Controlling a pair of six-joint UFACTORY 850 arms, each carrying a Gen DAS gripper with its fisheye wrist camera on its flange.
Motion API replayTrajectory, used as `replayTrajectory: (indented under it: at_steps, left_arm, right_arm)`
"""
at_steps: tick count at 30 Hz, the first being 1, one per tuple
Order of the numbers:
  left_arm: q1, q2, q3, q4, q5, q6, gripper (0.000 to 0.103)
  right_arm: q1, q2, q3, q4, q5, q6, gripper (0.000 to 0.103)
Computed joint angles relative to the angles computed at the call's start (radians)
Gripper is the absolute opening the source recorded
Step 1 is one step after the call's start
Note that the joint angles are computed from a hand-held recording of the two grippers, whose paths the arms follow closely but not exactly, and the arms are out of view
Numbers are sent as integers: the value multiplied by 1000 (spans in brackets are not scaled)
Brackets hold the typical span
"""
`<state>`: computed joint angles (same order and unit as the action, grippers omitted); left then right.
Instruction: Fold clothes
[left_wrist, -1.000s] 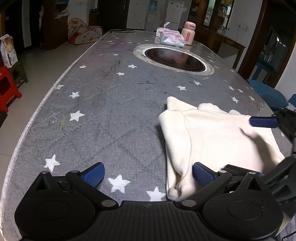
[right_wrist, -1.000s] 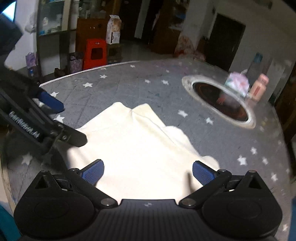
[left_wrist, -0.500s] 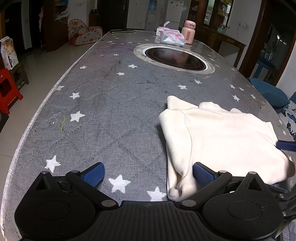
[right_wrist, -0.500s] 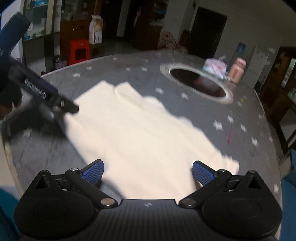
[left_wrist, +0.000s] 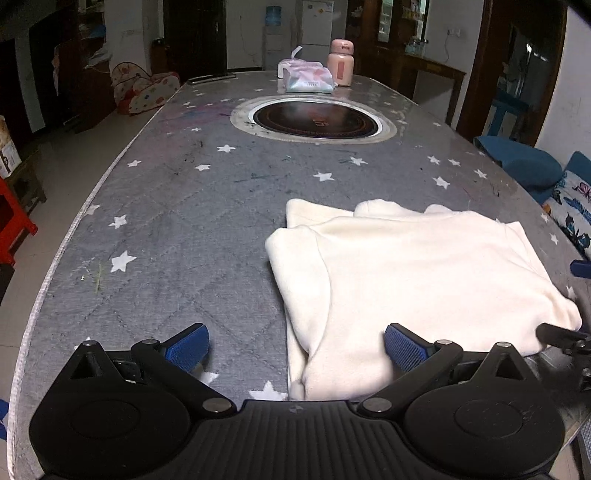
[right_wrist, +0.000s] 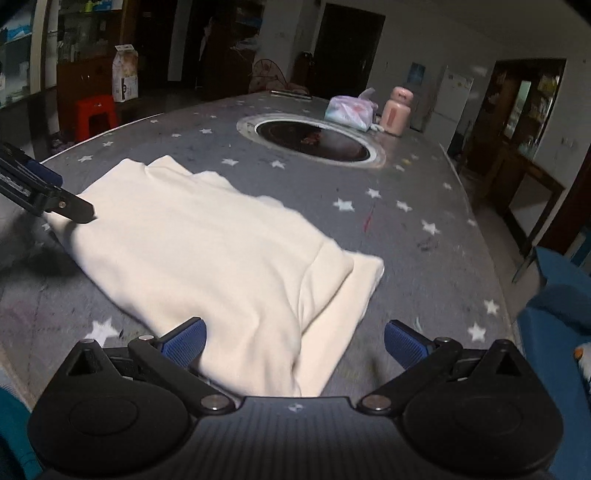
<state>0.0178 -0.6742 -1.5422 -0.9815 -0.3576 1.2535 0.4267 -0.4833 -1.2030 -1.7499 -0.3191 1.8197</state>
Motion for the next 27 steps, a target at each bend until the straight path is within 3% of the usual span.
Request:
replayTrajectory:
  at_steps: [4,10,13,19,24,27]
  left_arm:
    - [-4,5,0,-30,1,40,103]
    - [-13,-5,-5,11,2,20,103]
    - [-12,-10,-12,39,-4,-8,103]
    - [-17,-2,-7,12,0,28,103]
    - [-19,-11,-10,43,-6,-8,103]
    - [-14,-10,-12,37,-8,-6,103]
  right_arm:
    - [-10,37,37,-166,-13,206,103]
    - [-19,13,29,4,-82,100,103]
    - [-33,22,47,-35,-42,156,103]
    - [-35,17,20,-116,-65,217,103]
    - [-41,-42,-36,-20,-66,111,103]
    - [-44,-41,-31,-36,-59,137,103]
